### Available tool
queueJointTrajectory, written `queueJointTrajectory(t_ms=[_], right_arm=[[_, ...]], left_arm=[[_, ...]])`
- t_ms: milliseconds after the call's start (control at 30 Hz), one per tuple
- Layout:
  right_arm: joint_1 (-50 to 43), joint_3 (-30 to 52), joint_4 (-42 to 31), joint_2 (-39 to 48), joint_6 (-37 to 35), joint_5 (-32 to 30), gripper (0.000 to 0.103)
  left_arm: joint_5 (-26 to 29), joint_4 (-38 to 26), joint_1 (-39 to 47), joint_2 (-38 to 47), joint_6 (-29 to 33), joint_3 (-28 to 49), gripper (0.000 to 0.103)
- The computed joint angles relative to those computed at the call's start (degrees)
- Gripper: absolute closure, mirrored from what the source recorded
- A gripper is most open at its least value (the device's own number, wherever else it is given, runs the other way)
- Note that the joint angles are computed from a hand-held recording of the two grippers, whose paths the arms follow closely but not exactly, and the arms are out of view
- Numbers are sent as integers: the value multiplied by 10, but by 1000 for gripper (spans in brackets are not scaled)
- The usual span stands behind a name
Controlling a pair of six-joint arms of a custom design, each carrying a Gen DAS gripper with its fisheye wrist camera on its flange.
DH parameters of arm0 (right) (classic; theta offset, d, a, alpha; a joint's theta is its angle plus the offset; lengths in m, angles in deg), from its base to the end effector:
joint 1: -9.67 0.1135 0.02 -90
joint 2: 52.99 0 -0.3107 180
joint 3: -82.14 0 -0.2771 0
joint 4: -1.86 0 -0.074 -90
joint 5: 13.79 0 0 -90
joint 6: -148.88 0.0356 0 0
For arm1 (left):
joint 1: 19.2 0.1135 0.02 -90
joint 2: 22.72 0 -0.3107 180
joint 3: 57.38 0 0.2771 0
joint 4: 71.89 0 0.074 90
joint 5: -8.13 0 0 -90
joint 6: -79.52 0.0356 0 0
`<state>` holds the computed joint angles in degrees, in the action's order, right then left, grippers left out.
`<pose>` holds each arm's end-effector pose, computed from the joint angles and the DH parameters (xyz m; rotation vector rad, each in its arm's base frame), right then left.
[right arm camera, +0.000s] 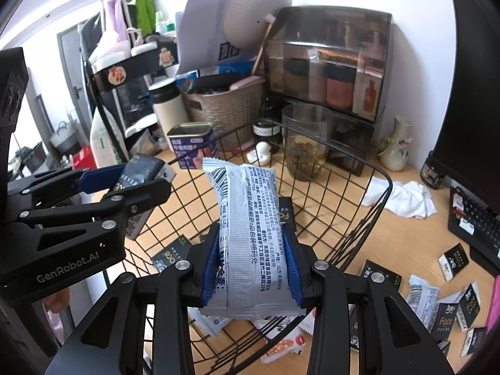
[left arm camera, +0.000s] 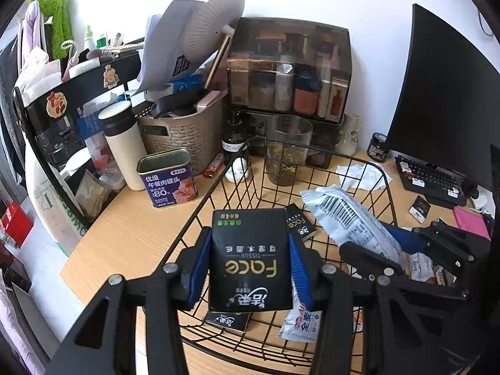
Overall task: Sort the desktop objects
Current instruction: 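Carry both packs over the wire basket and release them inside, then return both grippers to the desk items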
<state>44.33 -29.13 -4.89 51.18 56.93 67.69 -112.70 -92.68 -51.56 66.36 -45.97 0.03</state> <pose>0.3283 0.2334 0.1807 -0.8085 2.1979 0.4594 0.2755 -0.1530 0.1958 -0.2796 2.3046 0.0904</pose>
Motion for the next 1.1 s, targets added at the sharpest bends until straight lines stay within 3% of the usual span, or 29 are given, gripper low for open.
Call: queueJointTrajectory(t_ms=[67,200,767,1100], right_arm=[[-2,-1,3,-1,3,-3,65],[-3,-6,14,-5,4,8,47],[-61,-85,35,-83,-7,-16,47],[-260,-190,37,-181,-66,-53,46]], left_arm=[[8,6,4,-2,-2,-4,51],[33,26,10,-6,1,-12,45],[16,17,-47,6,1,17,42],[5,-1,-157,98,45,126,38]])
